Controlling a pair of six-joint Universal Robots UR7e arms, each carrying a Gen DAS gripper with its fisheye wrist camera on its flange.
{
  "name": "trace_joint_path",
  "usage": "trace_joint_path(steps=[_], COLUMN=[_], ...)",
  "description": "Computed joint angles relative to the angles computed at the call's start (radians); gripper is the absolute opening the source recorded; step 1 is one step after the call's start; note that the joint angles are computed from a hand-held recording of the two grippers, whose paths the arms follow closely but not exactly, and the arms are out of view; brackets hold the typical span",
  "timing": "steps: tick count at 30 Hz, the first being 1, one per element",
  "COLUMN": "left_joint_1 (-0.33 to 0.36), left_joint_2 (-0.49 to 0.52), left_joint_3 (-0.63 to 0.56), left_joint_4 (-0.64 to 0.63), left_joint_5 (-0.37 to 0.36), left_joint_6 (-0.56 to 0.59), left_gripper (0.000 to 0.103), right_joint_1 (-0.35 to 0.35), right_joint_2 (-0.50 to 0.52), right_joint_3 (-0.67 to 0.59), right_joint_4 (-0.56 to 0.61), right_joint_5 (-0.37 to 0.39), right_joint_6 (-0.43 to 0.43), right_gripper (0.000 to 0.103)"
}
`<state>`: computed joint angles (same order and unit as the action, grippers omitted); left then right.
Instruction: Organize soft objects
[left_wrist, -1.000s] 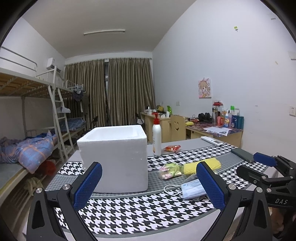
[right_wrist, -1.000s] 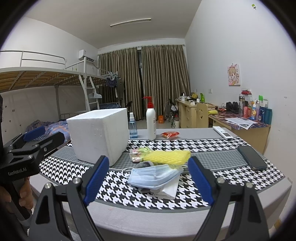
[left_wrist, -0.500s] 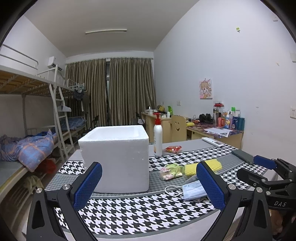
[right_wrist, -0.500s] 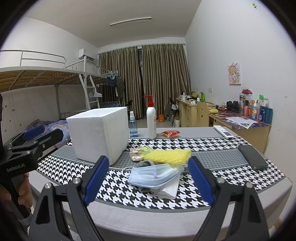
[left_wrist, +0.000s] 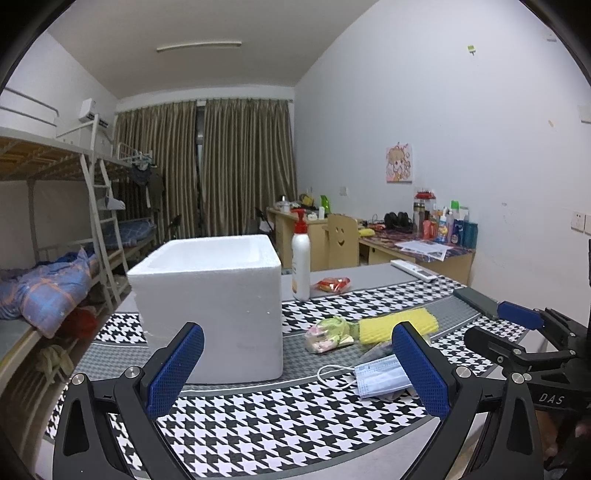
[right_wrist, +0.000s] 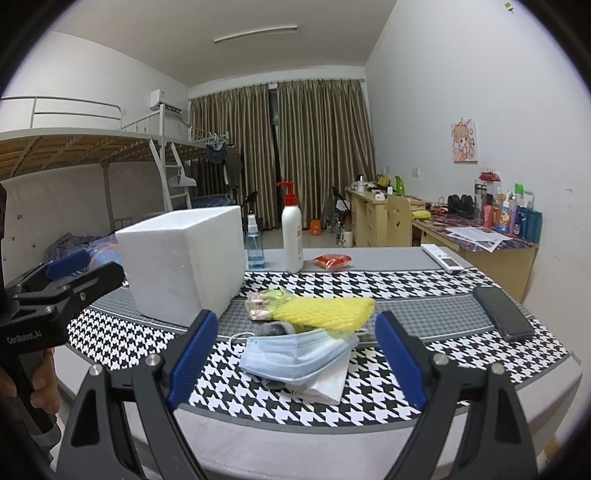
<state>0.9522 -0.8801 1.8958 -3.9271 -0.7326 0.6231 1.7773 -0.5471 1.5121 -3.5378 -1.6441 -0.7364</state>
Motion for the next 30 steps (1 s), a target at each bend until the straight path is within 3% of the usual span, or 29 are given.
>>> trace_joint_path(steps=[30], left_joint_1=[0.078], left_joint_2=[0.024], left_joint_3=[-0.101], left_joint_4=[0.468], left_joint_5=[-0.134], left_joint_6=[-0.209], left_gripper=[0.102], right_joint_1=[-0.008], right_joint_2=[0.077], right_joint_3=[-0.219], right_joint_4=[0.216], right_joint_5=[-0.11], right_joint_6=[0.033], right_gripper=[0.09])
